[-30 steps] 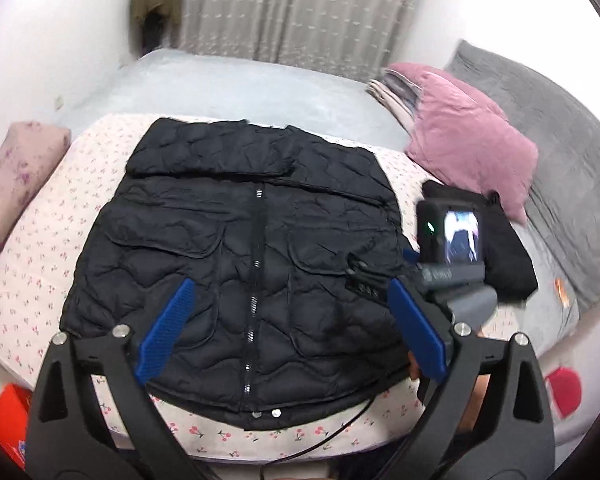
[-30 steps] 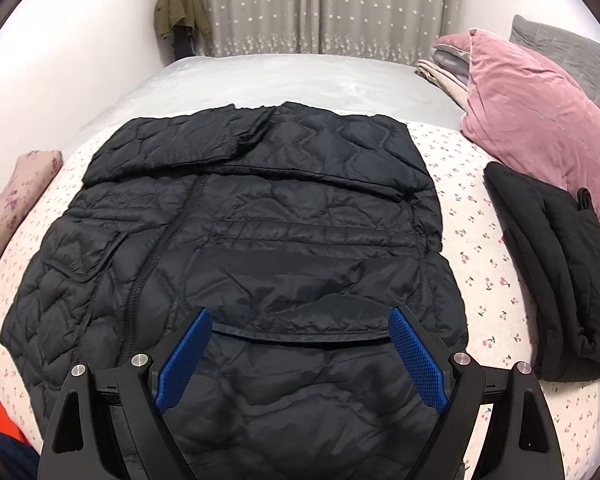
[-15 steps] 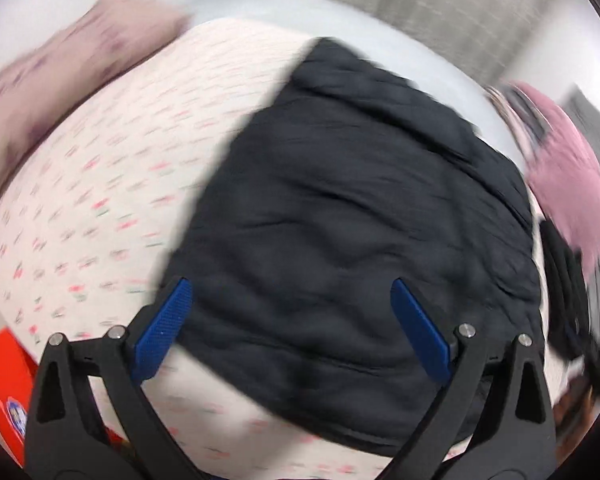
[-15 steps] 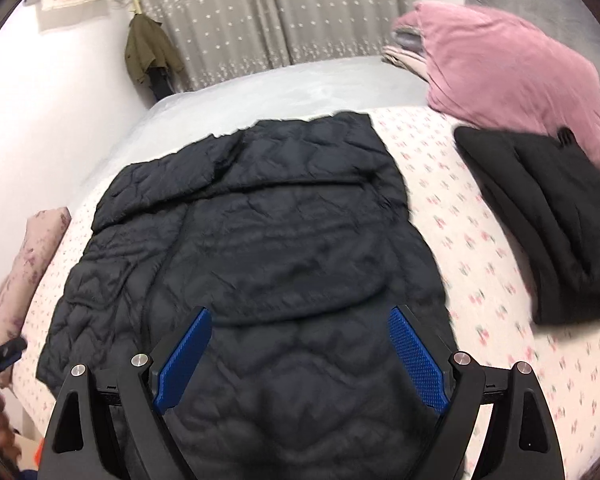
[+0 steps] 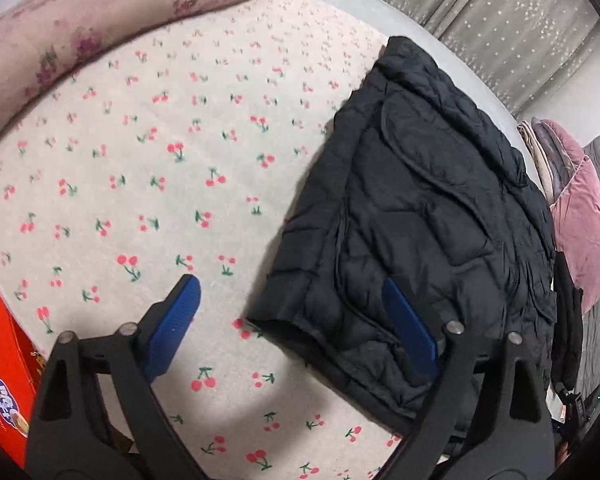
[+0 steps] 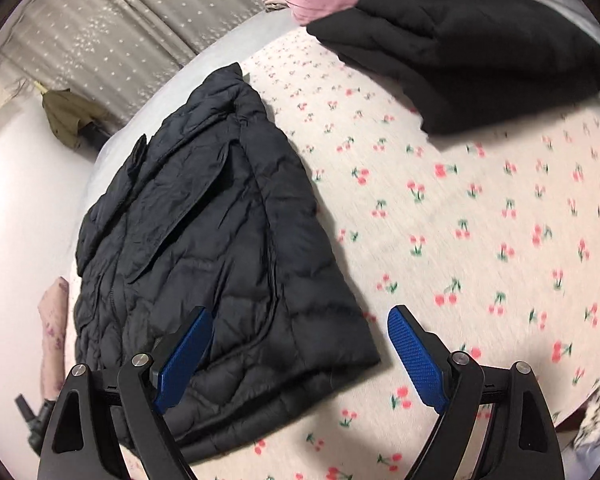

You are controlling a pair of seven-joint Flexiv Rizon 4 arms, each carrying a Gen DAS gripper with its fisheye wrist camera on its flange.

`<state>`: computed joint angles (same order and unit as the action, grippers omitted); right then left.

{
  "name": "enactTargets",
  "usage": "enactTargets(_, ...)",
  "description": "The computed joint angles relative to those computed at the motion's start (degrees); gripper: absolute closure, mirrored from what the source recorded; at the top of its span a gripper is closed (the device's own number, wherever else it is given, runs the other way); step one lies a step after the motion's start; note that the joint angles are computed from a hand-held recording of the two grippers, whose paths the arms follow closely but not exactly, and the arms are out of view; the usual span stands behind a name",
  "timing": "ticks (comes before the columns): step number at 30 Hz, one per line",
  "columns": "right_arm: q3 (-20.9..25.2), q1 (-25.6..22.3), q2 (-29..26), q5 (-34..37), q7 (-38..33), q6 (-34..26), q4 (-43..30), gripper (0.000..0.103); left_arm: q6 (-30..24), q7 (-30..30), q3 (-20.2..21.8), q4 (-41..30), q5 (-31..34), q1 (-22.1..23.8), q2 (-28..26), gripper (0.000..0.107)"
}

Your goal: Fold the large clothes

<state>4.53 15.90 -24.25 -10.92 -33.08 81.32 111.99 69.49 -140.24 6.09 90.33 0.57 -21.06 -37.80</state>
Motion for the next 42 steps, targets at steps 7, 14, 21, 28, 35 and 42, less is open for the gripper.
enactTargets(7, 2.42, -1.29, 0.33, 1.48, -0.08, -5.54, -0.43, 0.027, 1.47, 3.18, -2.06, 1.01, -1.84, 0.75, -0.78, 0.037)
enactTargets(14, 3.66, -1.89, -2.17, 4.92, -2.10, -5.49, -2.49, 0.034, 2.78, 4.40, -3.02, 0.31, -3.60, 0.88, -1.95, 0.067)
enactTargets(21, 9.03, -6.33, -4.85, 10.77, -6.30, 1.27, -3.80, 0.092, 5.68, 4.61, -2.50, 0.58, -6.02, 0.08, -2.50, 0.097)
enactTargets(28, 10.14, -7.30, -3.11, 12.32, -7.49, 13.80, -0.13, 0.098, 7.09, 0.60, 1.77, 1.31, -3.18, -3.43, 0.03, 0.101)
enactTargets(35, 18.19, -14.48, -1.72, 10.15, -7.43, 24.33, 5.16, 0.099, 7.72, -4.98, 6.72, 4.04, 3.82, -8.41, 5.06, 0.102)
enactTargets(42, 21.48, -19.18, 2.53, 3.99, -4.15, 33.80, 11.89, 0.100, 16.11, -11.32, 7.71, 14.03, 7.20, -10.38, 12.26, 0.102)
